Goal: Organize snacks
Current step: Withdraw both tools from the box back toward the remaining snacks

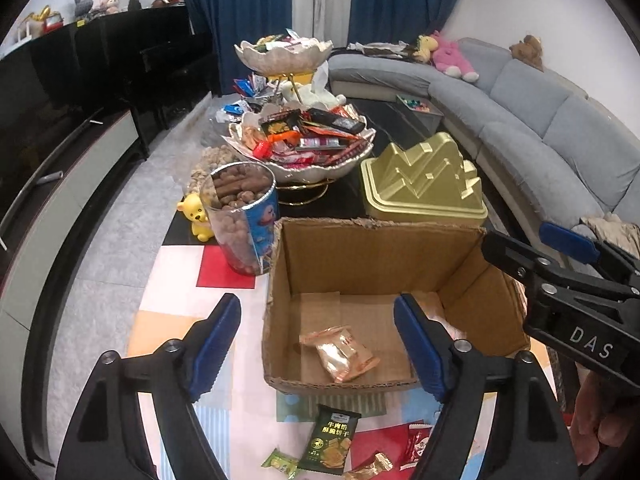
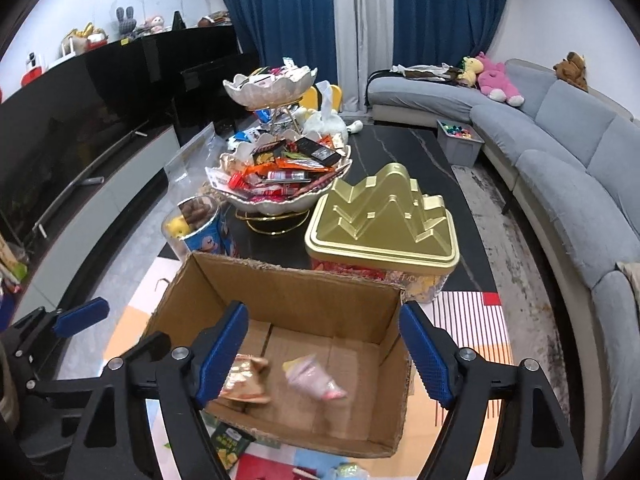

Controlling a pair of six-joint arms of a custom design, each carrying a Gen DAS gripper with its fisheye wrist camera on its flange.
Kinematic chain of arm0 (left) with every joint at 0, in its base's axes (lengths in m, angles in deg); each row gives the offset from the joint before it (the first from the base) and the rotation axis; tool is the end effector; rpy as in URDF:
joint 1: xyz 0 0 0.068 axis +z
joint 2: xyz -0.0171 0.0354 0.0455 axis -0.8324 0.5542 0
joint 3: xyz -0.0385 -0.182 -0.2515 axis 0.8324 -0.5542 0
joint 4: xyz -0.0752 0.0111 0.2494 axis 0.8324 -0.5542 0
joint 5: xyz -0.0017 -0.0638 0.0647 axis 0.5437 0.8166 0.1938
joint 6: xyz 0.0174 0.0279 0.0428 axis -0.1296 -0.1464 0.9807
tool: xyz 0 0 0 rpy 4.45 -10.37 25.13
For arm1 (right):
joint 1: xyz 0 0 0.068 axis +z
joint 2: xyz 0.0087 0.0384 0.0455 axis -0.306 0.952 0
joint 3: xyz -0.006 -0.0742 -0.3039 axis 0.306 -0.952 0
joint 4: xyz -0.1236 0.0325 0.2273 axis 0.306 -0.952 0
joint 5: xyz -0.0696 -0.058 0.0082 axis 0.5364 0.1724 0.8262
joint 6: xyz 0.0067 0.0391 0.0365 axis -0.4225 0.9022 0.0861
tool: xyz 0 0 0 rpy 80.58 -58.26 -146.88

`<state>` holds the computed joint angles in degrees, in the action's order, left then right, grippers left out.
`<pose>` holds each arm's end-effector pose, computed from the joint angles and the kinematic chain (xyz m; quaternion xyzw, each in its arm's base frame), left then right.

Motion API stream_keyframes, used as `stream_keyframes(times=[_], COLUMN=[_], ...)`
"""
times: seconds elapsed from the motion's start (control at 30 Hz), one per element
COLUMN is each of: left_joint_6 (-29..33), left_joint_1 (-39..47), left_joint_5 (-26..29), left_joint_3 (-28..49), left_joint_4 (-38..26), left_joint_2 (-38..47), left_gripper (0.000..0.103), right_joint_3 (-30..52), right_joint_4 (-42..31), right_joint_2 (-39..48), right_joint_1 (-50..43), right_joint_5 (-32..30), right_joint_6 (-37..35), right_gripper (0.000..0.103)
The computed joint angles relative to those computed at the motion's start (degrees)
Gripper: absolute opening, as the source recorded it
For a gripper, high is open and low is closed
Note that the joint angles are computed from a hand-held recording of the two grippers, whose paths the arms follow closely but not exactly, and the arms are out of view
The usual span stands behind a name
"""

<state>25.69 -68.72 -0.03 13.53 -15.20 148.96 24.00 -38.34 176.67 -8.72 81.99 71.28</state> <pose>0.3007 -0.0651 0.1799 0.0559 0.9363 -0.0396 0.3444 0.3042 0.0482 0.1882 -0.0232 0.9246 0.0435 0.3778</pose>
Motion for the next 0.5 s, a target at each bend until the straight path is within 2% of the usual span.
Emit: stream_keyframes(times=[0.5], left_joint_6=[-0.5], left_joint_1=[-1.52], left_joint_5=[-2.1], left_joint_3=[-2.09], left_joint_4=[-2.56], left_joint_2=[-7.41], left_gripper=[0.082], right_joint_3=[-3.55], right_joint_4=[-2.5], right_joint_2=[-10.02], right_joint_1=[-2.31], right_joint_5=[-0.1], right_joint_6=[0.62], right_gripper=[0.078])
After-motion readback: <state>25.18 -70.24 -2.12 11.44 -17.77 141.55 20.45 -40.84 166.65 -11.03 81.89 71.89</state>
